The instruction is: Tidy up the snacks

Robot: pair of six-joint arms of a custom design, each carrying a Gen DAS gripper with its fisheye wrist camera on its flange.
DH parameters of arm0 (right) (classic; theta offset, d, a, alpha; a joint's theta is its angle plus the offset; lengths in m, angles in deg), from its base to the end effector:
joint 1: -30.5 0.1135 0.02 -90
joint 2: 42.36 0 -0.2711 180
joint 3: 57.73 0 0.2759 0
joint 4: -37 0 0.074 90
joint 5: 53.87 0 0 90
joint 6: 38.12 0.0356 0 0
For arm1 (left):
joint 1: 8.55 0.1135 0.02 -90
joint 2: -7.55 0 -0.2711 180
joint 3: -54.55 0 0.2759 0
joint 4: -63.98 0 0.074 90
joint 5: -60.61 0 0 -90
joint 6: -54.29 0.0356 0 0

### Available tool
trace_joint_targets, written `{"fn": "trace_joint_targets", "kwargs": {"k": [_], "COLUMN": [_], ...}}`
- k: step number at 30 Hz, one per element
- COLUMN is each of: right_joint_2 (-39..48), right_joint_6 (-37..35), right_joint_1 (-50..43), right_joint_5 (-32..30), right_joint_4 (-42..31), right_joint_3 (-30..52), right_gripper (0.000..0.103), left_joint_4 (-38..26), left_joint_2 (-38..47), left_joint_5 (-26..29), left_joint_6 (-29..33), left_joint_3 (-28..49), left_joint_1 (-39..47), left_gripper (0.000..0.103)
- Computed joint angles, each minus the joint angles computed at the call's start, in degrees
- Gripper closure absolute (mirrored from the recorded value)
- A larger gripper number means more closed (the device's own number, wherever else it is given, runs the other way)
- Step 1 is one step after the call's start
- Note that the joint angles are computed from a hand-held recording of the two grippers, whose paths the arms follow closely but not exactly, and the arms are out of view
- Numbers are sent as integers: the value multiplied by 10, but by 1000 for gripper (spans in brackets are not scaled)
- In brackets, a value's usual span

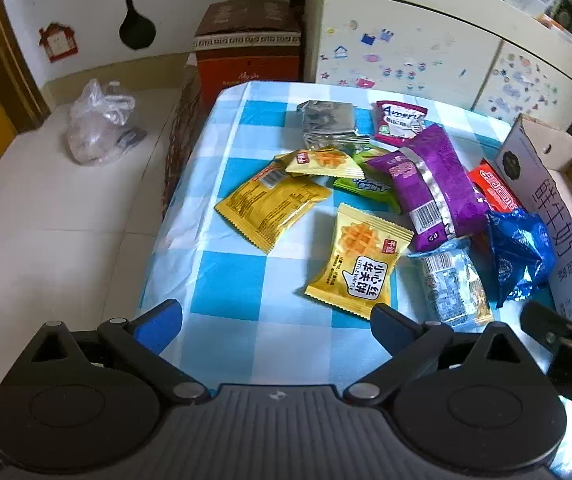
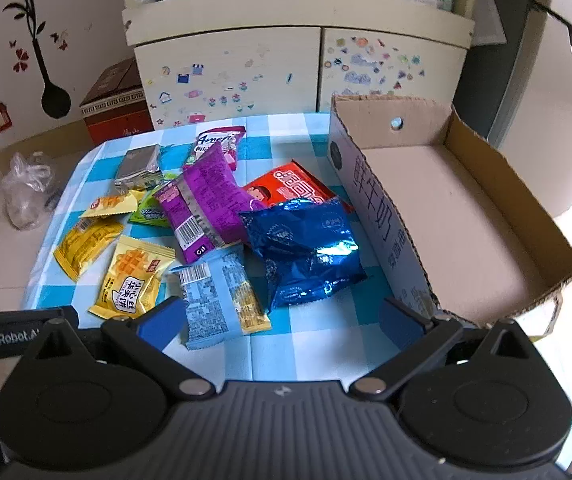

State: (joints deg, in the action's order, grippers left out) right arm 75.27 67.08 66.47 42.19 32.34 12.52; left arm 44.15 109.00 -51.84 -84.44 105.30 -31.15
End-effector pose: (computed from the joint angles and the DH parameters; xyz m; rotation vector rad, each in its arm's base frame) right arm 0.3258 0.2318 0.0644 -0.4040 2.4561 0.2508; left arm 0.2676 -0.0967 0.0649 -0.6835 2.5482 0.1614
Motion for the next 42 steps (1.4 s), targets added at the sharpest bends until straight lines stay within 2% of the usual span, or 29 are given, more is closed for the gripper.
{"fn": "trace_joint_targets", "kwargs": {"k": [4, 10, 13, 15, 16, 17, 19, 23, 33, 39, 42], "right_joint_2": [-17, -32, -14, 2, 11, 21, 37, 65, 131, 177, 177], "right_joint_6": [3, -2, 3, 6, 5, -1, -15, -36, -61, -60, -77], "right_joint_1": [-25, -52, -64, -67, -66, -63, -54, -37, -15, -10, -2], "right_joint_5": [-45, -102, -145, -157, -159, -159, -149, -139, -142, -129, -109], "right_joint_4": [24, 71, 87, 90, 95, 99, 102, 111, 122, 109, 115], "right_joint_3": [-26, -60, -59, -51, -47, -42, -32, -12, 44, 90, 86], "right_gripper": [1, 1, 1, 3, 6, 11, 14, 14, 22, 32, 43], "left_joint_4": [4, -26, -1, 37, 52, 64, 72, 77, 76, 67, 60], "left_joint_2": [-18, -28, -18, -9, -1, 10, 35, 59, 86, 113, 130], "left_joint_5": [35, 36, 35, 49, 58, 66, 74, 58, 83, 89, 93], "left_joint_6": [24, 52, 71, 67, 62, 54, 47, 58, 49, 54, 55], "left_joint_3": [-4, 29, 30, 16, 11, 10, 17, 29, 53, 78, 90], "left_joint_1": [25, 64, 69, 71, 73, 74, 74, 67, 74, 71, 72], "left_gripper": [1, 0, 0, 0, 0, 0, 0, 0, 0, 0, 0]}}
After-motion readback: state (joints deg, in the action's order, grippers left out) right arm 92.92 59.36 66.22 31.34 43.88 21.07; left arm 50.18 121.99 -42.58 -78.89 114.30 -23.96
